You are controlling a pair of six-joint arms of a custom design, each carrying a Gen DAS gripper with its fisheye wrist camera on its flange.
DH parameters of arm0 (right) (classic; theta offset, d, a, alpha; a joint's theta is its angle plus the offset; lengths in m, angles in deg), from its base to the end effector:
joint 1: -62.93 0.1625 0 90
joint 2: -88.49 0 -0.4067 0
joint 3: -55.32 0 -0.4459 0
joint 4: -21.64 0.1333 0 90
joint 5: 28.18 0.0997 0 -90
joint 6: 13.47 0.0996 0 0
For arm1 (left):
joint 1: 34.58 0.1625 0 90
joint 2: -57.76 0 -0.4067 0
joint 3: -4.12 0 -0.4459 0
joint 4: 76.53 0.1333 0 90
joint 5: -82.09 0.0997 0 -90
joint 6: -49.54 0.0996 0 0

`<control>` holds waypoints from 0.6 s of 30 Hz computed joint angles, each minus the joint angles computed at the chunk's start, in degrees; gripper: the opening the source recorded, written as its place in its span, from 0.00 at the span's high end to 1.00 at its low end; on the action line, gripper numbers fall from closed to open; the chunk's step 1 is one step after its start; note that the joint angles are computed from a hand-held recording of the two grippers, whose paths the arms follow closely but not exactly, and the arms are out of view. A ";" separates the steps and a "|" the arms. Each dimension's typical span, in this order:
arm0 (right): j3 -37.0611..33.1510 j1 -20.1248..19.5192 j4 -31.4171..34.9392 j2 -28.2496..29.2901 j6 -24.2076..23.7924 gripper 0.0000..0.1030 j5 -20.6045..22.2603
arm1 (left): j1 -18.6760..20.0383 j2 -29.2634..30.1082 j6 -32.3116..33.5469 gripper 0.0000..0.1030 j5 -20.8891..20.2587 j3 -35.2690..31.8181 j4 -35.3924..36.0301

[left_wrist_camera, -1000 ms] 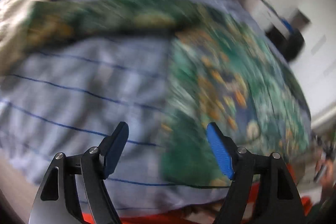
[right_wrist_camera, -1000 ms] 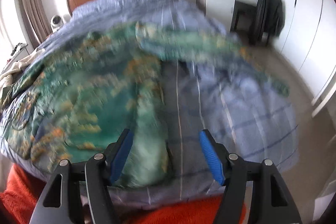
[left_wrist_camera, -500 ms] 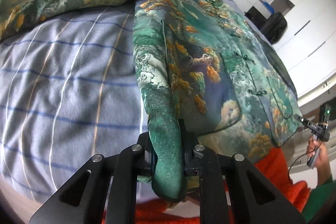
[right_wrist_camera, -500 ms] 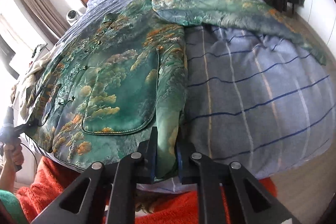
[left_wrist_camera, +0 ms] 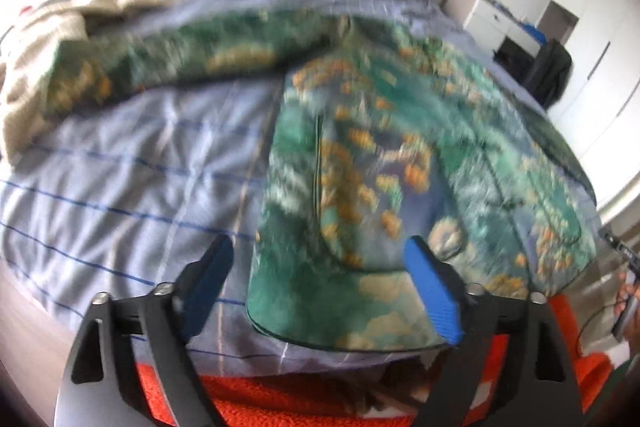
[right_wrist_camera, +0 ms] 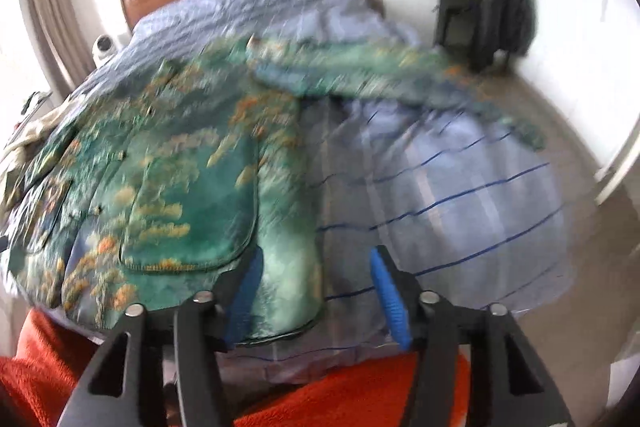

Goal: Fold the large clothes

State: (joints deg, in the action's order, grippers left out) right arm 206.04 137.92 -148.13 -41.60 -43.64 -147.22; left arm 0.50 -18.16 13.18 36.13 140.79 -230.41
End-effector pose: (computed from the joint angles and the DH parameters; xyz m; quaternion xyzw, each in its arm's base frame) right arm 0.0092 -0.2937 0.3575 -0.0116 -0.8509 0.3573 0.3848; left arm -0.2275 -0.4073 0.1019 0.1393 0.9162 -0.2857 0.2439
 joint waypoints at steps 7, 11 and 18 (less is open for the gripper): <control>-1.80 9.21 -8.24 7.30 -0.24 0.35 -7.49 | -5.78 6.65 -0.04 0.03 11.58 -0.54 -14.20; -2.18 12.74 -12.22 11.08 0.21 0.25 -8.28 | -6.81 9.29 3.82 0.03 10.90 -2.43 -15.22; -2.35 16.42 -14.70 14.90 0.78 0.24 -9.13 | -5.88 9.23 1.91 0.04 4.45 -3.25 -10.90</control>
